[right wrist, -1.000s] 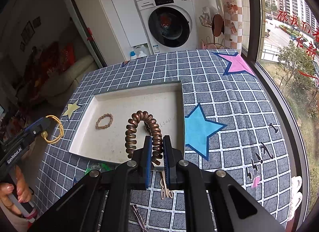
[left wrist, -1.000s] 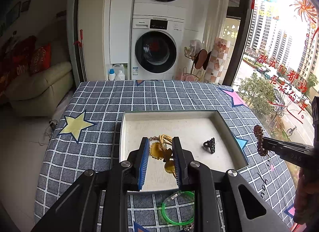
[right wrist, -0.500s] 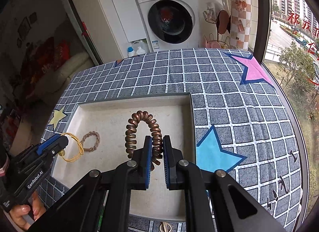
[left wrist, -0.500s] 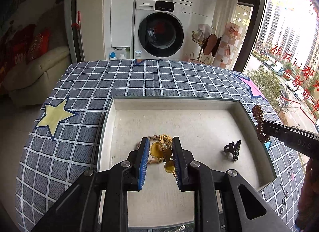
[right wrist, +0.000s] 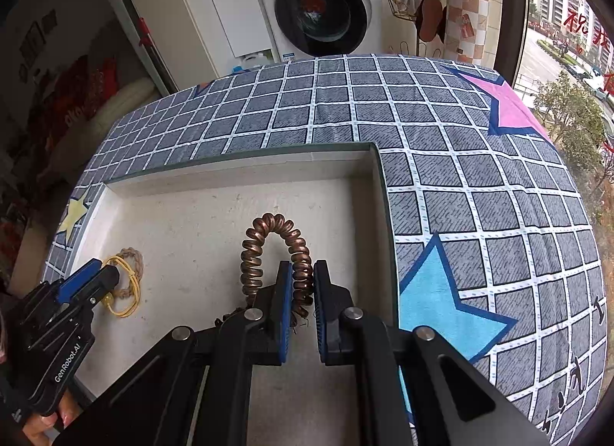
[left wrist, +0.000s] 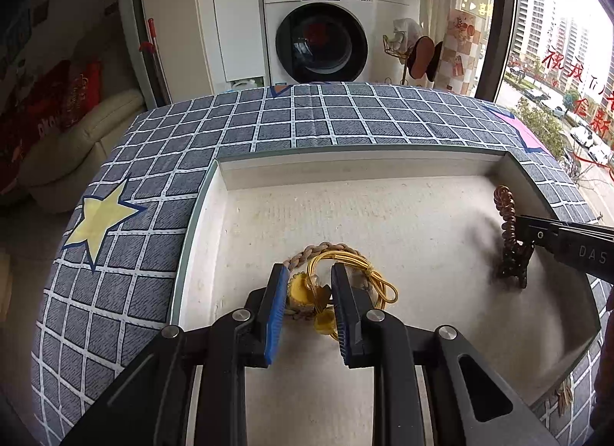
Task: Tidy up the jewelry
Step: 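Lower both items into the white tray while both tools open to release them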
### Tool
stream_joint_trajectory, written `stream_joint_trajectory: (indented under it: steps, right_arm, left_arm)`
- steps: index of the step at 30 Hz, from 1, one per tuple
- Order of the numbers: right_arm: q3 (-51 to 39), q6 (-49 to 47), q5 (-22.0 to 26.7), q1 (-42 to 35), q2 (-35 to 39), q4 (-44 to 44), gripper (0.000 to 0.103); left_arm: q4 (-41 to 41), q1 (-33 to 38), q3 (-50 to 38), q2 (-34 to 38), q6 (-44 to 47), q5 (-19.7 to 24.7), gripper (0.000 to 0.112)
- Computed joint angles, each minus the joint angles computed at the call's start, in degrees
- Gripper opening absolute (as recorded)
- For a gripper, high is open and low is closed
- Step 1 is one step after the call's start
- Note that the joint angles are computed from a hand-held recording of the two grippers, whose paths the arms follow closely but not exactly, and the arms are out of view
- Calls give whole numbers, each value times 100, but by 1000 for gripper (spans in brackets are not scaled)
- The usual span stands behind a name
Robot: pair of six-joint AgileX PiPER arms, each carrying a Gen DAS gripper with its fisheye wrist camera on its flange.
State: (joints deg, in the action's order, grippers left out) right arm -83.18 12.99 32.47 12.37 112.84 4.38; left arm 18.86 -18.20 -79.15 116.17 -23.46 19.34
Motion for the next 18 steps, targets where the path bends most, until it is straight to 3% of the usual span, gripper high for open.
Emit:
stream_joint_trajectory:
  steps: [5, 13, 15, 17, 18]
  right_arm:
    - [-126, 164, 85, 105, 106, -287, 13]
    - [-93, 28, 93, 103, 87, -154, 16]
    - [-93, 36, 90, 95, 66, -116, 29]
    - [-31, -22, 7, 75, -2, -28, 54]
    - [35, -102, -73, 51, -60, 67, 55]
  left_arm:
    - [824, -108, -10, 48, -665, 76, 36]
    - [1128, -174, 28, -39, -988, 158, 36]
    - [1219, -198, 72, -103, -1070, 148, 36]
    - [1150, -211, 87, -146, -987, 146, 36]
    - [1179, -220, 102, -167, -1013, 143, 36]
